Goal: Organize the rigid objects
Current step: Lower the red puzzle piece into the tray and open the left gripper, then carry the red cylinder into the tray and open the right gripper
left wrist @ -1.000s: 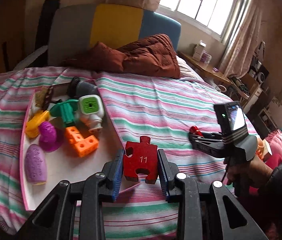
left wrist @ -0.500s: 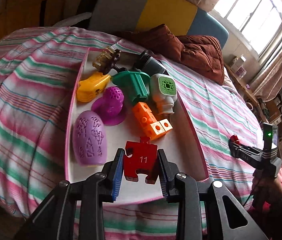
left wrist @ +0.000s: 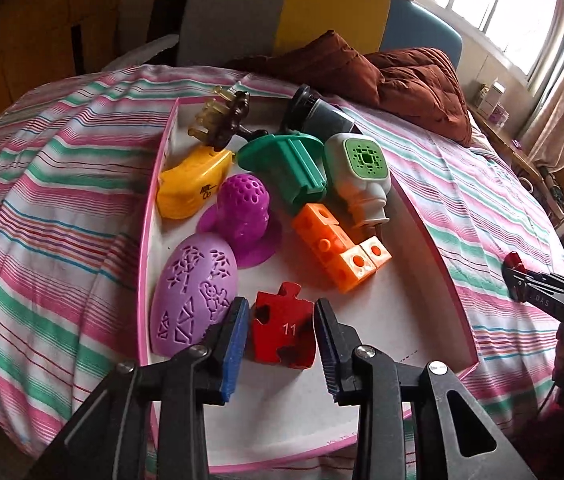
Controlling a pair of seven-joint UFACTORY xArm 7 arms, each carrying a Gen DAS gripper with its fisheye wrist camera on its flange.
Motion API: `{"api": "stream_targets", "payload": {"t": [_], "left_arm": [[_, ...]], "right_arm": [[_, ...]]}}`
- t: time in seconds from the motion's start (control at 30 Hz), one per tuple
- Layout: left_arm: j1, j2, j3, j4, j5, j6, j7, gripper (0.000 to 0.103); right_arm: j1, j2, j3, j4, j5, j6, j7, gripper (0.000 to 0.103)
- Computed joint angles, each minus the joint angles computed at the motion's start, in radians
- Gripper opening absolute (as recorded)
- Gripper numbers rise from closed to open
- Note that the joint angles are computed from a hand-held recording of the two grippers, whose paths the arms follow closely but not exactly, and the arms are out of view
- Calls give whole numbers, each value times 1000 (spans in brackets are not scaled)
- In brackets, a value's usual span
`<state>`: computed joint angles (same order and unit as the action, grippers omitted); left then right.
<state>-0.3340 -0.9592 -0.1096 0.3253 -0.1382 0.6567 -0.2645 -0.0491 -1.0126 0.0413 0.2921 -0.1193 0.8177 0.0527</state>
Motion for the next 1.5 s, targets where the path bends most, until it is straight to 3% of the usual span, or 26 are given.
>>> {"api": "stream_targets", "payload": {"t": [0.3, 0.53, 0.8, 1.23, 1.5], "left_arm": [[14, -95, -50, -3, 43, 33, -39, 39], [0, -163, -52, 7, 58, 67, -53, 40], [7, -218, -63, 3, 68, 105, -64, 42], [40, -282, -43, -18, 74, 145, -68, 45], [78, -323, -28, -34, 86, 190, -67, 45]], "right_arm": [[-5, -7, 0, -5, -4, -1, -5, 26], [-4, -12, 3, -4, -3, 8, -2, 26], [15, -7, -15, 37, 39, 105, 4, 26], [136, -118, 15, 30, 135, 225, 26, 26], [224, -157, 4, 25, 244, 187, 52, 26]]}}
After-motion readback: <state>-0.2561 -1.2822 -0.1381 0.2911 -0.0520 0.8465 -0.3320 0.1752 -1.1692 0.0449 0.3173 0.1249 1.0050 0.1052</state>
